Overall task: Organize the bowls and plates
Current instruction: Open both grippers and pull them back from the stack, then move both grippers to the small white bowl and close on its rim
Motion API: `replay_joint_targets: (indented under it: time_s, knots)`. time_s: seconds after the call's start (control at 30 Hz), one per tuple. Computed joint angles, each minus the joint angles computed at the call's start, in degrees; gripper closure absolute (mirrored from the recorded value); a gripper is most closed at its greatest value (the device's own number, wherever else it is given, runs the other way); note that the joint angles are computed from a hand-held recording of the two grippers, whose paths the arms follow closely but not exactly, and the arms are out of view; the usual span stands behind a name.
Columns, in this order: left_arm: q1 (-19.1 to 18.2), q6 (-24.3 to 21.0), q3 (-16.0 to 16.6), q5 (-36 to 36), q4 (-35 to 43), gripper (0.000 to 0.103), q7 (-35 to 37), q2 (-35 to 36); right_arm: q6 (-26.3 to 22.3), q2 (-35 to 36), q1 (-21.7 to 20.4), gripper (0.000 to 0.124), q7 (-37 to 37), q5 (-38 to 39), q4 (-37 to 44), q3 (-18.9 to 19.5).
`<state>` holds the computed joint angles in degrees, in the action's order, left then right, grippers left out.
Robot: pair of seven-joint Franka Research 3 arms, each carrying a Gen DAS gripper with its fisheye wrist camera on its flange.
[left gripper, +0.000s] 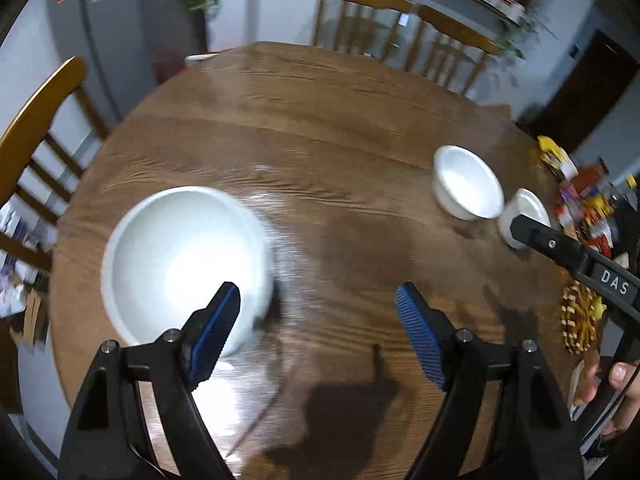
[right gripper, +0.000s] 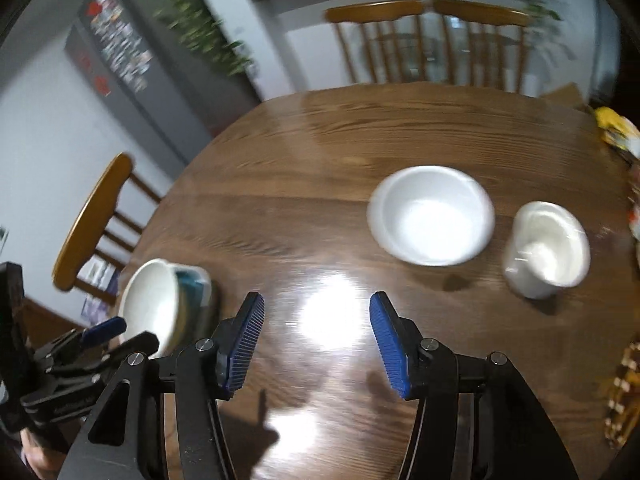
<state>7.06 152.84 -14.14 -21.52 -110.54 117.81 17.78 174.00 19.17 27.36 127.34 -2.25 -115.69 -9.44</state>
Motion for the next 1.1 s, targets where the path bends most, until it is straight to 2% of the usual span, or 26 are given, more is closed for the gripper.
replay_joint_targets:
  time_s: [0.07,0.2,0.4,0.53,0.6,0.73,0.83,0.93,1.1]
  knots:
    - [-0.65,-0.77,-1.23,-0.96,0.76,0.024,0.29,0.54,0.34,-1.76,1.86,0.068,2.50,-2.05,-2.66,-3.49]
    - [-4.18,1.77,-1.87,1.13,1.46,0.024,-2.40,1.65,0.41,-3.45,1.67,0.068,5.07,-5.52,-5.23,-5.76]
    - [-8.75,3.86,-1.08,8.42,5.30,0.024,-11.48,5.68,-0.32,-3.29,-2.41,0.068,3.49,-7.77,-5.20,-4.29]
    - [-11.49,4.94,0.67,14.58,8.12,0.024,-20.04,8.70,-0.76,-1.88,-7.17,0.068,-2.97,-5.77,-3.32,-0.76]
    - [-12.91,4.01,1.94,17.70,10.75,0.024,-25.05,10.88,-1.58,-0.05,-9.84,0.068,-7.34,-3.24,-0.82,1.59]
    - [-14.51,2.36,3.06,22.70,15.66,0.025,-32.11,14.79,-5.05,5.11,-12.56,0.068,-13.57,0.44,6.44,3.39]
    - [-15.95,0.87,4.23,26.53,19.64,0.029,-36.52,17.61,-8.49,8.94,-13.67,0.068,-17.43,2.65,12.34,4.13]
    - [-17.05,-1.41,5.04,29.13,24.00,0.033,-40.58,20.49,-13.72,13.13,-12.16,0.068,-17.96,1.34,19.01,1.60]
    - [-18.48,-4.01,5.42,32.22,29.84,0.036,-45.19,24.54,-19.34,18.55,-15.52,0.068,-24.73,3.73,27.49,4.59]
